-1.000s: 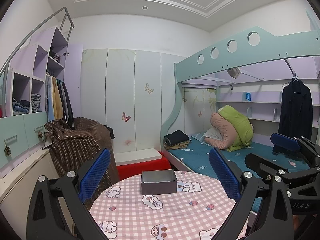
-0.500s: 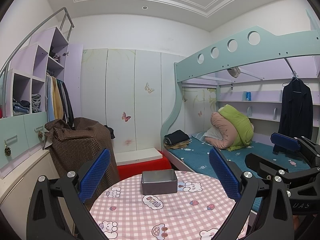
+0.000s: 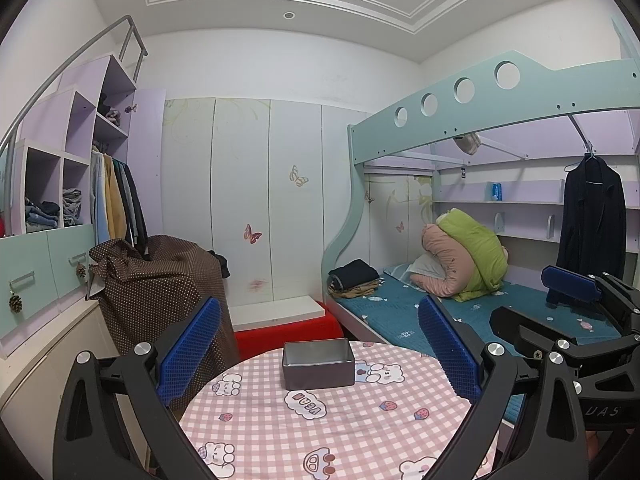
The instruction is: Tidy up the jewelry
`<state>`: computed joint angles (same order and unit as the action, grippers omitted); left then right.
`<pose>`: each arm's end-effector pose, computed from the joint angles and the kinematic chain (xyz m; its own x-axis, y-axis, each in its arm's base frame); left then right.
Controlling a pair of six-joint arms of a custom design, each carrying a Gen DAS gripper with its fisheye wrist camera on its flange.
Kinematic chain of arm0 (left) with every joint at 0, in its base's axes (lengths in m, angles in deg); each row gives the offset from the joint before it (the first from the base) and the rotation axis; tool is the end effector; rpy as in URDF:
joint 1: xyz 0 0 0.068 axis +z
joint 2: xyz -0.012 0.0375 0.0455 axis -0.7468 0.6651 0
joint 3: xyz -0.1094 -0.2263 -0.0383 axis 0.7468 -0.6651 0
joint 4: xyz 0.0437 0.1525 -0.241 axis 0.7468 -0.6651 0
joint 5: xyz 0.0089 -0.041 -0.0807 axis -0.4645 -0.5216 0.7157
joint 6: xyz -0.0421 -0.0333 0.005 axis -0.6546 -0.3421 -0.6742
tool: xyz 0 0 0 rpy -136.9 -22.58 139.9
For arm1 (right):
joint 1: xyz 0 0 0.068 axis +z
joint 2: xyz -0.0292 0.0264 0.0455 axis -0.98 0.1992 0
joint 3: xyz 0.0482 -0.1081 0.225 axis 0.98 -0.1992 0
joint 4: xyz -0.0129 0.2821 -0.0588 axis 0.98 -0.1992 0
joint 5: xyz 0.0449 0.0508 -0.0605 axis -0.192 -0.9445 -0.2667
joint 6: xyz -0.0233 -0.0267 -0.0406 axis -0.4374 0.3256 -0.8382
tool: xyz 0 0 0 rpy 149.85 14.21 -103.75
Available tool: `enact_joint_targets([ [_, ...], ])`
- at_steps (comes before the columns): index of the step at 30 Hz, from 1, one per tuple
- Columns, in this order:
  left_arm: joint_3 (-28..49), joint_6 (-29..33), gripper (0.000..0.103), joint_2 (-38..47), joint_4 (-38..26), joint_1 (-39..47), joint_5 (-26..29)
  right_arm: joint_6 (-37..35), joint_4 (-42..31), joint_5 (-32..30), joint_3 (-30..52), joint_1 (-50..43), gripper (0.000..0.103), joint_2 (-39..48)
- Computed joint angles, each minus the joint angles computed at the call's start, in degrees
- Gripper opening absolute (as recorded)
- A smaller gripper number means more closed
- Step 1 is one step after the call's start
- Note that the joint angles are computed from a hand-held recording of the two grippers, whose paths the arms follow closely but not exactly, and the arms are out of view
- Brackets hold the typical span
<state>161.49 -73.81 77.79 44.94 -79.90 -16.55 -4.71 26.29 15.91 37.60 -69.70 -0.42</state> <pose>0.2570 -0.1361 0.4445 -0.1047 0.0499 -0.9933 -0.0001 0.9987 0.0502 0.2762 0.0513 0.4408 -0.1608 -0.0625 -0.9850 -0.3849 0.9229 0.0043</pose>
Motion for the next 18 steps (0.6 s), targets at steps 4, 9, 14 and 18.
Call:
enact_joint_targets([
  [4, 0.1, -0.1, 0.096, 0.1, -0.1, 0.0, 0.1, 0.0, 0.0, 0.0, 0.0, 0.0, 0.089, 0.0],
  [9, 0.3, -0.1, 0.096, 0.1, -0.2, 0.7, 1.1, 0.0, 0.0, 0.1, 0.1, 0.0, 0.089, 0.1],
  [14, 0.9, 0.1, 0.096, 0.7, -0.6, 1.0, 1.3, 0.3, -0.1, 0.3, -0.2, 0.2, 0.089, 0.0],
  [18, 1.1, 0.2, 0.096, 1.1, -0.6, 1.0, 1.2, 0.5, 0.0, 0.3, -0.6, 0.2, 0.089, -0.2],
])
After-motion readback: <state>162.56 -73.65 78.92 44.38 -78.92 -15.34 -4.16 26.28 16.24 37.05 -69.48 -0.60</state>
